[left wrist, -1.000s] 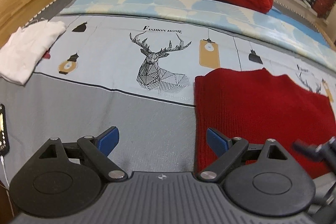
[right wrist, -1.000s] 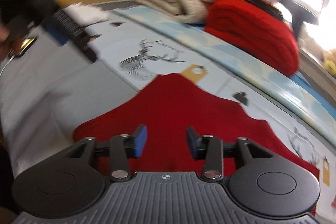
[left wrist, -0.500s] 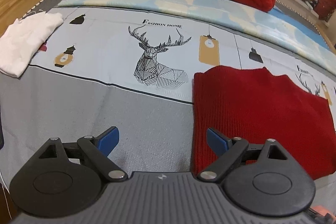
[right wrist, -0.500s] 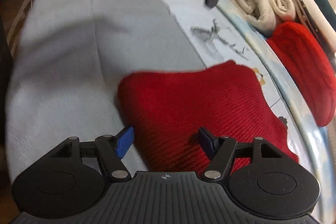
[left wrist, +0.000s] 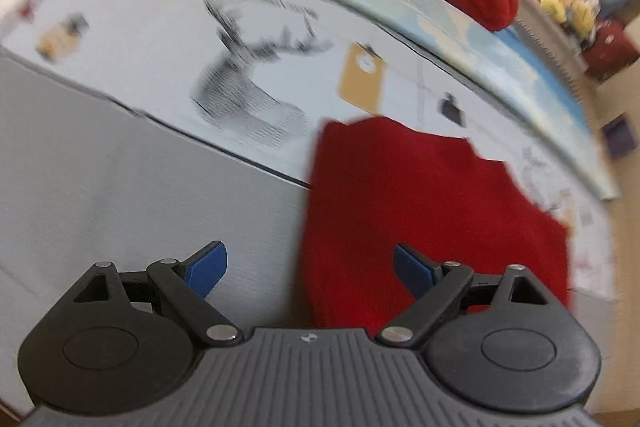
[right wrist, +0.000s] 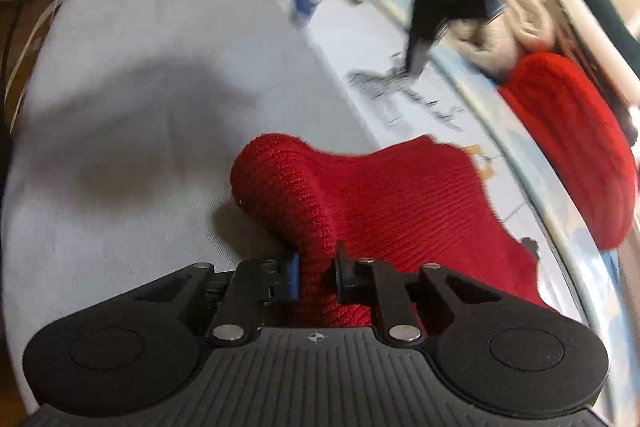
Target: Fold small clothes
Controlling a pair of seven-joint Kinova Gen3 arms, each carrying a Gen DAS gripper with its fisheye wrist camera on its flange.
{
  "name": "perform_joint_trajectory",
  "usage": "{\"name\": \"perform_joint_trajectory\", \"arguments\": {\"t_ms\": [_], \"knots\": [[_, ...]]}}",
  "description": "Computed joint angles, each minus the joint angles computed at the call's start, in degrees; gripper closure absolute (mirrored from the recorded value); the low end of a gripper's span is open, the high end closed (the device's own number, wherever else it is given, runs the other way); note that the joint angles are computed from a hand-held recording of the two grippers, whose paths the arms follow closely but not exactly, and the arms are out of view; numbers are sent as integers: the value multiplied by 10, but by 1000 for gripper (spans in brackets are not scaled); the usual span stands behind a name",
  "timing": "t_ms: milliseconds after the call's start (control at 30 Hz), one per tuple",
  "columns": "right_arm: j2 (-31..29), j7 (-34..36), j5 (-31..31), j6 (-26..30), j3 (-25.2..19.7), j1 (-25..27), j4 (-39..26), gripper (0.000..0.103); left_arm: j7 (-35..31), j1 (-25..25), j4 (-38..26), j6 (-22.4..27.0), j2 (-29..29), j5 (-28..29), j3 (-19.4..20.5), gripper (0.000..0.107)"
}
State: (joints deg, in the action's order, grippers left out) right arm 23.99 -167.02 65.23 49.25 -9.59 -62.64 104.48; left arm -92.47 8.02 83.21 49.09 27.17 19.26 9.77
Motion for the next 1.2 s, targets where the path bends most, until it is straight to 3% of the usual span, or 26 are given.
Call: {"name": "perform_joint_trajectory", "arguments": {"t_ms": [200, 433, 500, 633, 667, 767, 933, 1100, 1200], "knots": [[-51, -77, 11, -14, -8, 14, 34, 88, -40, -33, -90, 86, 98, 80, 42, 14], [-91, -128, 27, -11, -35, 30, 65, 88, -19, -17, -162, 128, 169, 95, 41, 14], [-98, -142, 34, -13, -41, 35, 72, 88, -20, -16, -178, 137, 187, 101, 45, 22], [-100, -146, 36, -18, -53, 44, 77, 88, -23, 6, -208, 154, 205, 77, 37, 55], [-98, -143, 37, -20, -54, 46, 75, 88, -31, 9, -208, 154, 203, 70, 37, 65], [-93, -139, 42, -27, -55, 46, 73, 88, -49, -2, -191, 145, 190, 76, 42, 79], [-101, -174, 97, -68, -55, 46, 79, 88, -75, -10, -133, 118, 119, 58, 27, 81], [-113, -268, 186, -108, -70, 49, 86, 88, -96, -39, -50, 85, 26, 58, 11, 81], [-119, -294, 194, -113, -83, 52, 86, 88, -87, -42, -4, 63, -18, 59, 0, 81]]}}
